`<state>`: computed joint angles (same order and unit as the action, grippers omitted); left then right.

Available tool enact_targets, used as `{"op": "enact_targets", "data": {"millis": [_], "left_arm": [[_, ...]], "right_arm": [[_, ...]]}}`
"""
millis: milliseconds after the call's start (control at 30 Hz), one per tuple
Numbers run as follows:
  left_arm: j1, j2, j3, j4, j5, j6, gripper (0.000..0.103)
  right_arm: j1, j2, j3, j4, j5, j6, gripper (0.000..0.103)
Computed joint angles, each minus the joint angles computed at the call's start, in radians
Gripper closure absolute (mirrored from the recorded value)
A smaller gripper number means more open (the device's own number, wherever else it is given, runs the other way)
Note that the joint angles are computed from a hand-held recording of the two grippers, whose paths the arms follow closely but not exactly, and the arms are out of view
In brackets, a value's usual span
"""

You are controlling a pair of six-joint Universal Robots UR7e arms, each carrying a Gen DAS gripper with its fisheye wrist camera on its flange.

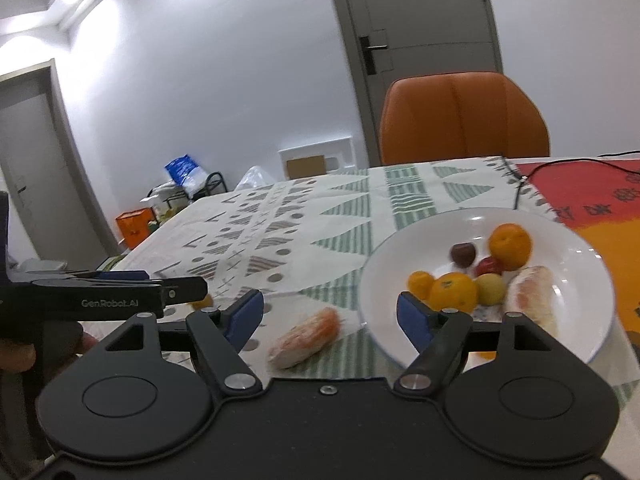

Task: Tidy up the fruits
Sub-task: 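Reach the right tool to the peeled pomelo segment and grasp it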

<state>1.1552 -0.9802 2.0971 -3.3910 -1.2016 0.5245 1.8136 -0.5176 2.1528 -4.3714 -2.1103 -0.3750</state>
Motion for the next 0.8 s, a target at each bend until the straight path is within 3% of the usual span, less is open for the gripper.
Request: {"op": "enact_targets", "data": {"millis": [500, 800], "left_arm": [[0.055, -0.040, 0.001, 0.021, -0.011, -0.013, 0.014], [0.078, -0.040, -0.015, 0.042, -0.024, -0.024, 0.014]], "right_arm": [[0.020, 0.038, -0.066, 0.158, -0.030, 0.040, 0.030], [0.015, 0.055, -0.105, 0.236, -0.055, 0.065, 0.046]]}}
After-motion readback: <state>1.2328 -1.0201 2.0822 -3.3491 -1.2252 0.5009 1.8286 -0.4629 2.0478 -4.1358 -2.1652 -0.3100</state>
